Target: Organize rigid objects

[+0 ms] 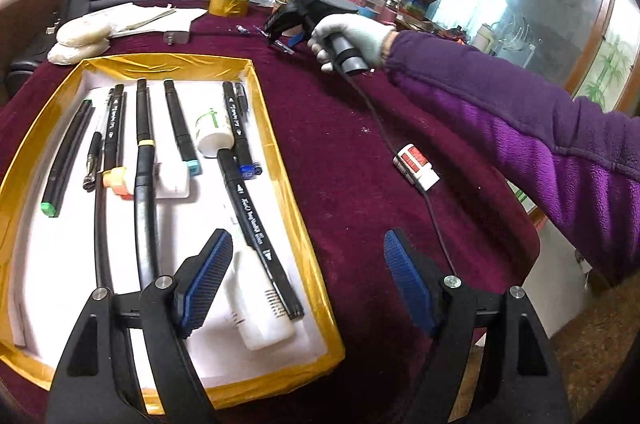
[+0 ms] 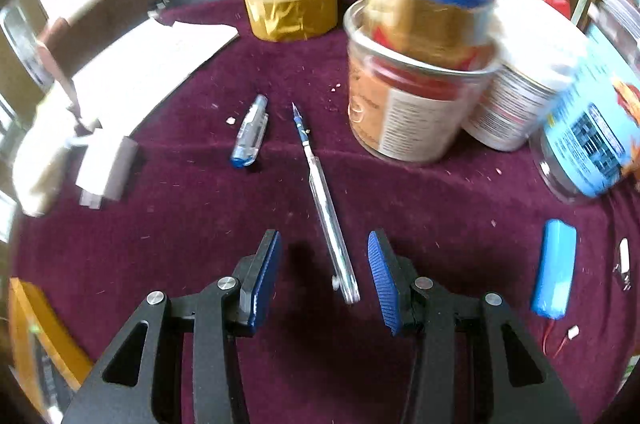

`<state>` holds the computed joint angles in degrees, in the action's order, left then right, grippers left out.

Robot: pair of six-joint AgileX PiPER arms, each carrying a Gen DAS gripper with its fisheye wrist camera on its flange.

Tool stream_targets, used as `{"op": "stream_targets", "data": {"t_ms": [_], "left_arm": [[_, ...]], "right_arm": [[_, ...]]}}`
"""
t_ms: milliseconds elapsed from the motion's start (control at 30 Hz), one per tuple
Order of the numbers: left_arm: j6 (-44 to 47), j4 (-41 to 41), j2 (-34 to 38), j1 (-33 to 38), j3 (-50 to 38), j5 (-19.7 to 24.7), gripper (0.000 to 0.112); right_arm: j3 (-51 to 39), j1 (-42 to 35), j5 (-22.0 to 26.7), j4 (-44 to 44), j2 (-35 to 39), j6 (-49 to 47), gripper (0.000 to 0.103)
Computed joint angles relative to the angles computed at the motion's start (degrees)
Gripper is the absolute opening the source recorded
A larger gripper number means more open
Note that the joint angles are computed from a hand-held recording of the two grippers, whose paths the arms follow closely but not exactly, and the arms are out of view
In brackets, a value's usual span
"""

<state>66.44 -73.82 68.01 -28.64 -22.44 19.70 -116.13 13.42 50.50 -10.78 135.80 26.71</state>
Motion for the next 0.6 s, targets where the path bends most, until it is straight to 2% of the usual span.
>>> {"op": "stream_targets", "data": {"t_ms": [33, 67, 100, 200, 267, 367, 400, 500, 600], "left_arm": [[-0.38, 0.34, -0.5, 0.07, 0.23, -0.01, 0.078], [-0.45, 0.41, -1.28, 0.18, 0.63, -0.03, 0.078], [-0.32, 0.27, -1.78, 0.34, 0.87, 0.07, 0.078], [3.47, -3.42, -1.91, 2.1, 1.23, 1.77, 0.078], [6.42, -6.03, -1.41, 4.06, 1.25, 4.2, 0.078], [8.51, -8.42, -1.14, 4.65, 1.15, 5.11, 0.078], [9.19, -9.31, -1.07, 4.84, 1.22, 5.5, 0.078], [10.41, -11.06, -1.67, 5.9, 1.99, 7.53, 0.078], [8.79, -10.83, -3.02, 4.45, 2.77, 6.42, 0.078]], "right_arm": [[-1.64, 0.63, 1.2, -2.1, 1.67, 1.11, 0.038], [-1.0, 0.64, 0.1, -1.9, 1.23, 1.74, 0.015], [0.25, 0.3, -0.63, 0.58, 0.38, 0.81, 0.007], [3.91, 1.15, 1.67, 0.91, -2.79, 0.44, 0.007], [13.18, 1.49, -1.27, 3.8, -8.66, -1.21, 0.007], [27.33, 3.05, -4.56, 8.01, -17.56, -3.6, 0.007], [32.83, 3.65, -7.03, 9.53, -20.79, -4.65, 0.007], [46.9, 5.53, -9.84, 19.19, -29.86, -9.83, 0.007], [61.36, 8.33, -14.89, 27.78, -40.59, -14.24, 0.007]]}}
